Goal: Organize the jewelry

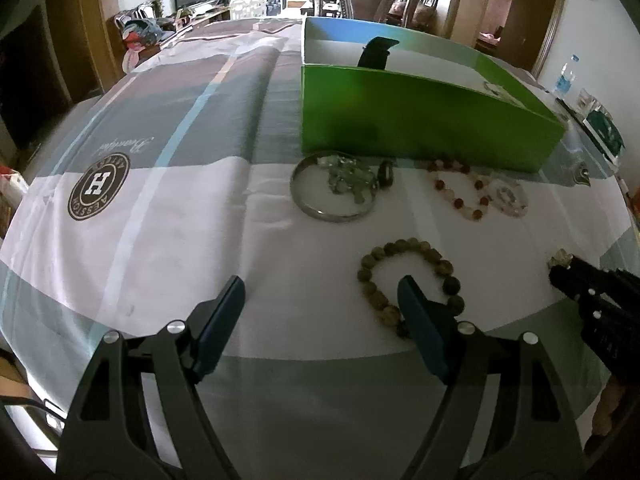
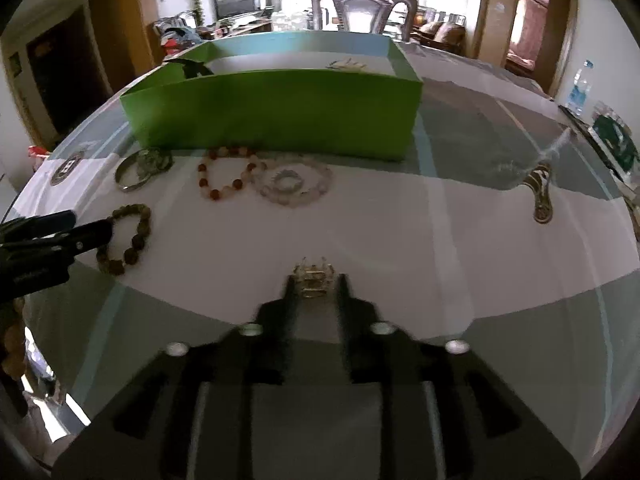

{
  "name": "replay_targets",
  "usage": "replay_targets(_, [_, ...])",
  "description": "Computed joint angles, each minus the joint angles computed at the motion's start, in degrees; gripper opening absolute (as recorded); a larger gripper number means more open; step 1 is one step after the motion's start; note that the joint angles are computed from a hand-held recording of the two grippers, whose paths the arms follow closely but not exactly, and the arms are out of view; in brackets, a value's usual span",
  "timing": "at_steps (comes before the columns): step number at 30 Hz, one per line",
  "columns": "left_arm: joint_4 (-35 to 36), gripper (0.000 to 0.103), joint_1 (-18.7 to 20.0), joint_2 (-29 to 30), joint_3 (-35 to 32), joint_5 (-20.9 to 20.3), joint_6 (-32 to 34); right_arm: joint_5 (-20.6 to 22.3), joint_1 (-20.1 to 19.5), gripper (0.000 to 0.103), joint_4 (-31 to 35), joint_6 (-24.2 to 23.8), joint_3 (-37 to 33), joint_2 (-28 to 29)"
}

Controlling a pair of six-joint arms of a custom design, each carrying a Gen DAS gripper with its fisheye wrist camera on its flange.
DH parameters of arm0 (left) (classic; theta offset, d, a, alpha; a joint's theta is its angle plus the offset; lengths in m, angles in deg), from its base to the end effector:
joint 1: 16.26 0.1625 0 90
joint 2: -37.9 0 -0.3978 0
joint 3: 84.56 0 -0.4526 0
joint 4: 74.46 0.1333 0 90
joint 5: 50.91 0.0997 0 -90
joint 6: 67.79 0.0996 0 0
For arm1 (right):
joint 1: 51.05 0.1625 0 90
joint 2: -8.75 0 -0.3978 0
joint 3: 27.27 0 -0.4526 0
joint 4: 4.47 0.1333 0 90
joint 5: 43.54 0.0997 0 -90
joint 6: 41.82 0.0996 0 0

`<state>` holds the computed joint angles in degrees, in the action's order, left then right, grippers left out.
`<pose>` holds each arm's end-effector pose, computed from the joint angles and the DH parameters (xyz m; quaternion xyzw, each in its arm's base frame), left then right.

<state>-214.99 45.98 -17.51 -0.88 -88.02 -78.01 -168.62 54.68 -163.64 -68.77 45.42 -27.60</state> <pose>-0.1562 -0.7535 0.2578 0.0490 0.8814 -0.3056 0.3569 0.2936 -0.7619 0.1156 0.2535 -0.8829 0.2399 0.3140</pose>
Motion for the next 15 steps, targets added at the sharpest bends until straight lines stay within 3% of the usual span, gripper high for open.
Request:
replay_targets(5, [-0.2,0.078,0.0,0.6,-0.5,0.8,0.7,0.8,-0.3,0.043,0.8,1.7,-0.7,0.3])
replay_targets(8, [0.5,0.078,0.5,0.5,-1.6,-0.9,-0.2,0.7,-0.3,0.044,0.6,1.7,-0.4,0.1])
replay_targets(12, [-4.0,0.078,0.9,2.8,-5.3,1.2,2.7,0.7,-0.4,0.05,0.5,1.6,-0.5,0.2])
replay_targets(15, [-3.1,0.078,2.0,5.7,-10.2,1.3,3.5,0.7,-0.4,0.054,0.0,1.1,-0.2,0.2])
